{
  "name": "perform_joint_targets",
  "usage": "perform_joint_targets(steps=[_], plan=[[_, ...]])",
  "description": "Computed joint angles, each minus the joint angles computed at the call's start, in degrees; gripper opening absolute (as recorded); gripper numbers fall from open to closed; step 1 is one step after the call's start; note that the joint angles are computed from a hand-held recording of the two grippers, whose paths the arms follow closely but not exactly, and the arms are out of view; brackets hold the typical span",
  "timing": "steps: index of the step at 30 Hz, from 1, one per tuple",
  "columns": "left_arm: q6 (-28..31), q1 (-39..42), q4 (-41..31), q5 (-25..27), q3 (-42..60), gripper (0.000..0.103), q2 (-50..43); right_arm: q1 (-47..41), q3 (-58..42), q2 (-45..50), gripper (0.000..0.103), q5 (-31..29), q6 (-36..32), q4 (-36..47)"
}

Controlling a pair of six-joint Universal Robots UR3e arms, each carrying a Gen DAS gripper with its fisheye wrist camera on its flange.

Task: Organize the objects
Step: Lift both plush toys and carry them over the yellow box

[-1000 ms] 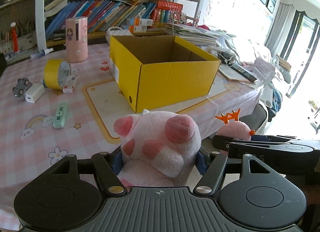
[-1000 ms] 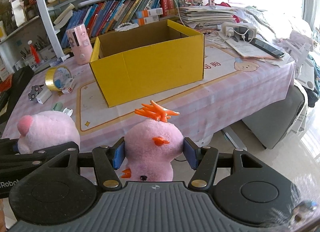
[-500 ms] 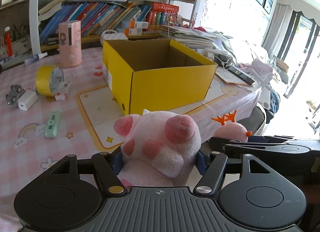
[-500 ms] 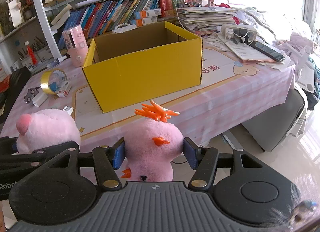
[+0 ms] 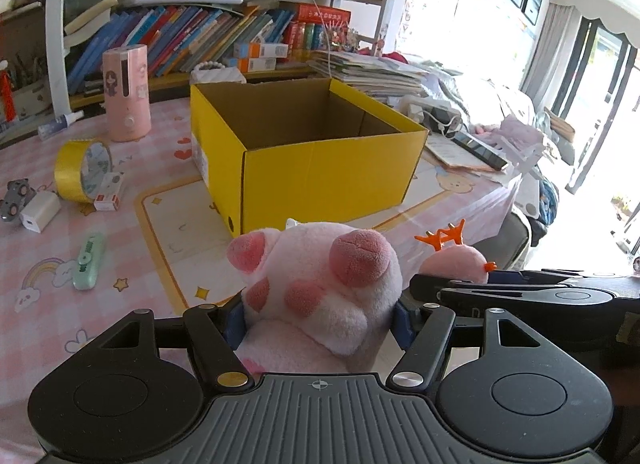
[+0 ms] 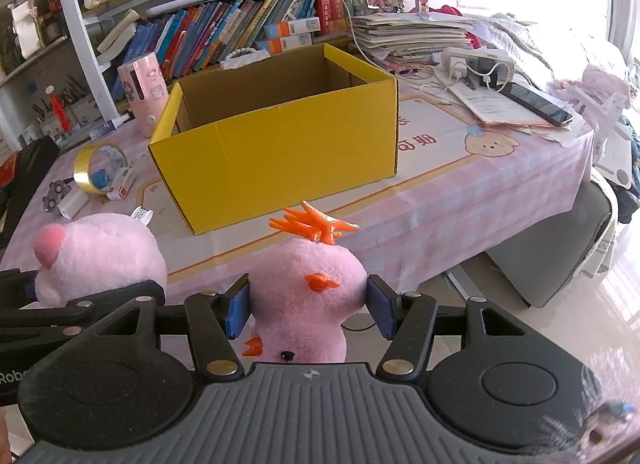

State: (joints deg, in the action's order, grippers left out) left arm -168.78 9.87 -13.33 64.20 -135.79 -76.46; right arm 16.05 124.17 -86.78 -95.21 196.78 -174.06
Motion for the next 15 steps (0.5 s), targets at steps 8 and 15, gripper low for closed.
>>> perform_joint_targets(steps=[8, 15], plan=[[-2.9, -2.0, 4.8, 2.1, 2.4, 0.068, -4.1, -2.9, -1.5, 1.9, 0.057, 3.3, -2.8, -0.8], [-5.5, -3.4, 11.8, 3.2, 7.3, 0.068, -8.7, -4.9, -5.1, 4.4, 0.057, 4.9, -6.7, -5.4]])
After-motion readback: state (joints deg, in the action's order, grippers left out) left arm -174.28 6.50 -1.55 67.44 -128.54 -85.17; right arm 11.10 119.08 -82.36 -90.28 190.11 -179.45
